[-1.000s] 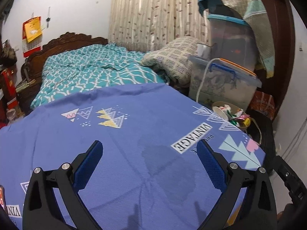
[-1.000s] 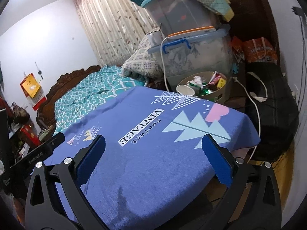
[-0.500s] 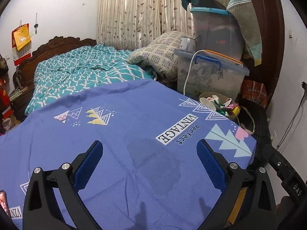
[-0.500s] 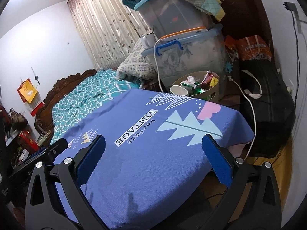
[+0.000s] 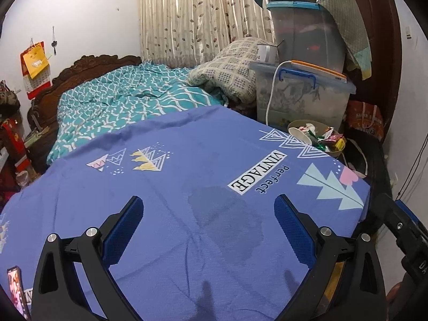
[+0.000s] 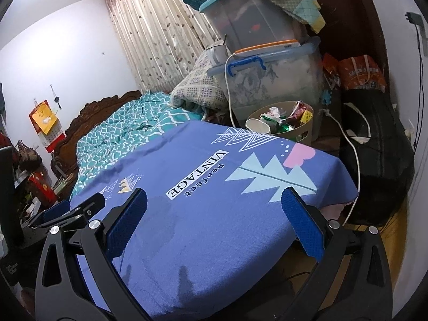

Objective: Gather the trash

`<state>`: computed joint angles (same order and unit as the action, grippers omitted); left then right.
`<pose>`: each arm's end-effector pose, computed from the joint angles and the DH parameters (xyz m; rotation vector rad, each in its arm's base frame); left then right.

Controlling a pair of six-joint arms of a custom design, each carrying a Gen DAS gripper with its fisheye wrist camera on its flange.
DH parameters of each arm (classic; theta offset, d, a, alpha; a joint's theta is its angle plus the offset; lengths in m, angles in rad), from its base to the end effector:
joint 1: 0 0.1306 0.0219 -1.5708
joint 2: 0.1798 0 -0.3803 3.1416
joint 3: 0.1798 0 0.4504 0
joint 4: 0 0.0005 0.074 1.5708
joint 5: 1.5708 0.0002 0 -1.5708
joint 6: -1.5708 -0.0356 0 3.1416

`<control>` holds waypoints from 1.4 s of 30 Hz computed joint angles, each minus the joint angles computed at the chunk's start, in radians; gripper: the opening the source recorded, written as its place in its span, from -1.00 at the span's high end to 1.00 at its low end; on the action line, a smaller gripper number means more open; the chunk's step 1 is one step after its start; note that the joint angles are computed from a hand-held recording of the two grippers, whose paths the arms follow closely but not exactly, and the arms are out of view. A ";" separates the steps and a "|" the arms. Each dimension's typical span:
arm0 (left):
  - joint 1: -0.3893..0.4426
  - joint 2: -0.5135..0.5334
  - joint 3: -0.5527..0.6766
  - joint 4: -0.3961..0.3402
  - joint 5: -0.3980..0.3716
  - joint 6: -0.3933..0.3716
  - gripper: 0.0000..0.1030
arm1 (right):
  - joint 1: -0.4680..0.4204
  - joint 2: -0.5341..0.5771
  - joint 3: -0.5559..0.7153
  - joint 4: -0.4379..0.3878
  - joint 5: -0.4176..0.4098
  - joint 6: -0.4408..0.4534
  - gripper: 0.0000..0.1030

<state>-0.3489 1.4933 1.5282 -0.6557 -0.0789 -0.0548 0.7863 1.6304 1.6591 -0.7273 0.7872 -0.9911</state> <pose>0.5645 -0.2029 0.4608 0.3955 2.1545 -0.0795 0.4690 0.4334 0.4491 0.5926 1.9603 0.2010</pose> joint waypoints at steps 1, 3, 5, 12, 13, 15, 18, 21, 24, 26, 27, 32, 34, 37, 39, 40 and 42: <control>-0.001 0.001 0.001 -0.001 -0.006 -0.002 -0.83 | 0.000 -0.001 -0.001 0.002 -0.001 0.001 -0.93; -0.004 0.004 0.003 -0.007 -0.014 -0.008 -0.83 | 0.000 -0.002 -0.001 0.003 -0.004 0.002 -0.93; -0.006 0.005 0.004 -0.013 -0.022 -0.010 -0.83 | -0.001 -0.003 -0.004 0.005 -0.009 0.003 -0.93; -0.009 0.002 0.000 -0.014 -0.026 -0.019 -0.83 | 0.000 -0.005 -0.006 0.007 -0.009 -0.002 -0.93; -0.009 0.003 0.002 -0.014 -0.026 -0.019 -0.83 | -0.001 -0.005 -0.007 0.008 -0.010 -0.003 -0.93; -0.010 0.003 0.001 -0.014 -0.026 -0.022 -0.83 | -0.001 -0.005 -0.007 0.008 -0.009 -0.001 -0.93; -0.014 0.001 -0.001 -0.013 -0.033 -0.029 -0.83 | -0.001 -0.005 -0.008 0.011 -0.008 0.000 -0.93; -0.019 0.001 -0.001 -0.014 -0.046 -0.037 -0.83 | -0.001 -0.006 -0.008 0.010 -0.010 0.000 -0.93; -0.020 0.000 -0.001 -0.016 -0.051 -0.037 -0.83 | -0.001 -0.006 -0.008 0.010 -0.010 0.000 -0.93; -0.019 0.000 -0.001 -0.014 -0.050 -0.037 -0.83 | -0.001 -0.006 -0.009 0.012 -0.010 0.001 -0.93; -0.020 -0.001 -0.002 -0.014 -0.051 -0.036 -0.83 | -0.002 -0.006 -0.009 0.014 -0.010 0.002 -0.93; -0.022 -0.002 -0.001 -0.016 -0.056 -0.036 -0.83 | 0.002 -0.003 0.000 0.014 -0.001 0.006 -0.93; -0.022 -0.002 0.000 -0.022 -0.057 -0.033 -0.83 | 0.004 -0.003 0.000 0.014 0.003 0.006 -0.93; -0.021 -0.001 0.005 -0.039 -0.049 -0.022 -0.83 | 0.004 -0.002 0.002 0.012 0.003 0.002 -0.93; -0.020 -0.001 0.008 -0.048 -0.041 -0.016 -0.83 | 0.006 -0.005 -0.002 0.012 0.006 -0.004 -0.93; -0.020 0.000 0.010 -0.053 -0.039 -0.014 -0.83 | 0.007 -0.005 -0.002 0.012 0.007 -0.007 -0.93; -0.019 0.003 0.014 -0.064 -0.032 -0.014 -0.83 | 0.006 -0.006 -0.004 0.013 0.006 -0.005 -0.93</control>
